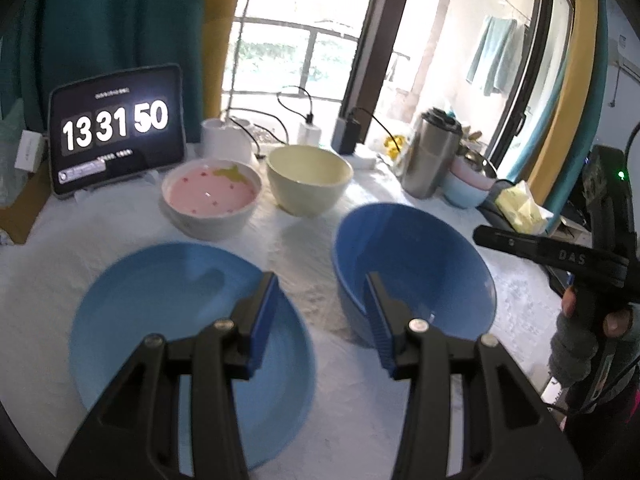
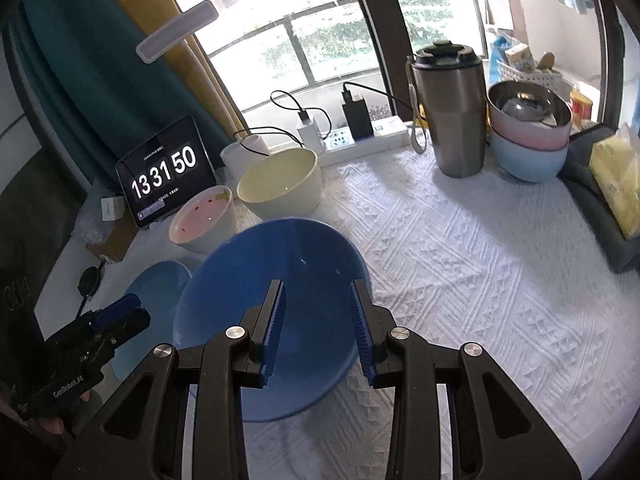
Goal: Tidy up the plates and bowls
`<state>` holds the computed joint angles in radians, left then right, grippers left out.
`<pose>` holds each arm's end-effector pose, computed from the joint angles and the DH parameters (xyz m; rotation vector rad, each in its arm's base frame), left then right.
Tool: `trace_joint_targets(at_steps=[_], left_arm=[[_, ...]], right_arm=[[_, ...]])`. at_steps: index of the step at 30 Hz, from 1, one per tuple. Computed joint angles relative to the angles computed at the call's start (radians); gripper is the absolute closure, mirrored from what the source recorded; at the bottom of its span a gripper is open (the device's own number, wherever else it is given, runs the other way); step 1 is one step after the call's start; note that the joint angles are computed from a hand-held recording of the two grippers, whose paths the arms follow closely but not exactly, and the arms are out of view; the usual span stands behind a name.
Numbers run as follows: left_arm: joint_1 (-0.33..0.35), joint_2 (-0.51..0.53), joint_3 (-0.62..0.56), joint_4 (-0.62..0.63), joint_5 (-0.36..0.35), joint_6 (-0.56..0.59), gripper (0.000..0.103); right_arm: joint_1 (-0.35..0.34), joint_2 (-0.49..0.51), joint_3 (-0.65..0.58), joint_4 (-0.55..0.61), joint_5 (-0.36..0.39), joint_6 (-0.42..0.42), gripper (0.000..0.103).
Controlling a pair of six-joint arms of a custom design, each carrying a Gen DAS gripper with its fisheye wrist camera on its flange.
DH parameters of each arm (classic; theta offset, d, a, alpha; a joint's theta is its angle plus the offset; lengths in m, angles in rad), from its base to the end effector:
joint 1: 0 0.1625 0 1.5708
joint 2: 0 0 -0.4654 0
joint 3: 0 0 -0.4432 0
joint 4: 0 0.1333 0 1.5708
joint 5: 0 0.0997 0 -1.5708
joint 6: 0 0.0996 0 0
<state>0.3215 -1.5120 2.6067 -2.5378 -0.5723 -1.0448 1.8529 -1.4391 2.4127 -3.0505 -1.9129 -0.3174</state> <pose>-0.2374 -0.3078 0.1670 0.3266 2.3676 -1.1245 0.2193 -0.3977 0.2236 0.6851 -2.6268 0.6929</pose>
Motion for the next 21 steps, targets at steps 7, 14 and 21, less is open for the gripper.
trace_joint_targets(at_steps=[7, 14, 21], left_arm=[[0.022, -0.097, 0.011, 0.067, 0.05, 0.004, 0.057], [0.053, -0.163, 0.027, 0.086, 0.074, 0.014, 0.057], [0.068, -0.224, 0.038, 0.127, 0.09, 0.01, 0.057]], right_arm=[[0.05, 0.048, -0.031, -0.001, -0.021, 0.015, 0.068], [0.101, 0.11, -0.059, -0.002, -0.045, 0.028, 0.068], [0.136, 0.178, -0.103, 0.006, -0.054, 0.049, 0.068]])
